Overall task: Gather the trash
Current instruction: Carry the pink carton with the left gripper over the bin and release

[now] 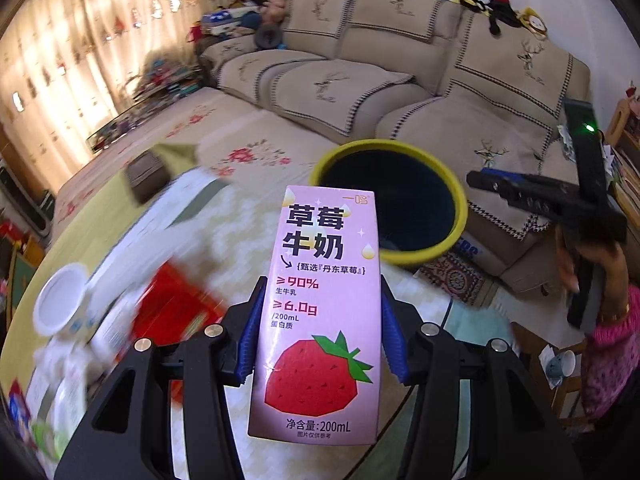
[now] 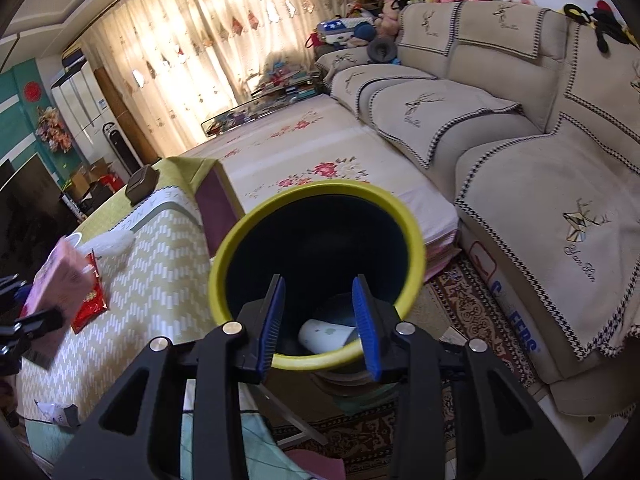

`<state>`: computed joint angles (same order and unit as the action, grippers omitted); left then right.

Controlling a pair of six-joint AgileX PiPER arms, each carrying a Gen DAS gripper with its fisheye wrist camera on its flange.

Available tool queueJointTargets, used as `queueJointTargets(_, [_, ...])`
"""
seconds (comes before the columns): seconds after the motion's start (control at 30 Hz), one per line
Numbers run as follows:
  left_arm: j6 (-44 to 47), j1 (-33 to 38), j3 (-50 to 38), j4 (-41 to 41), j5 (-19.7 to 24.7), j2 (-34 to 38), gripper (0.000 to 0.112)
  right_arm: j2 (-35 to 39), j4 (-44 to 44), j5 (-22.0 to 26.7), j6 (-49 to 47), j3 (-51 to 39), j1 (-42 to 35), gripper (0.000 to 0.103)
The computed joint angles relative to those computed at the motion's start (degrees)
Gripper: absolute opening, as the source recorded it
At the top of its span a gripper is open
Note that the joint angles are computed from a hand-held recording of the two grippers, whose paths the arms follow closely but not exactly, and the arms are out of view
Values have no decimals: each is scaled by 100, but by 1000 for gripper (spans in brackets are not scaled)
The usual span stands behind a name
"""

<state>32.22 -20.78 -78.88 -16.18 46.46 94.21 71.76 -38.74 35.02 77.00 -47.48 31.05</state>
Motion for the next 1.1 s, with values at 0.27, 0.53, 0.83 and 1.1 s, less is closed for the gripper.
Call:
queueJointTargets(0.27, [-1217, -1211, -2099, 850, 504, 1770, 51, -648, 326, -224, -295, 620, -594, 38])
queueJointTargets(0.53, [-1778, -1643, -4422, 1135, 1405, 3465, 52, -1123, 620, -347, -554, 1009, -1034, 42])
queueJointTargets(0.83, [-2125, -1569, -4723, 1264, 1427, 3480, 77, -1118, 690, -451, -553, 1038, -934, 51])
queueJointTargets(1.1, [-2025, -790, -1008, 941, -258, 418, 89, -517, 313, -582, -31, 659, 10, 53])
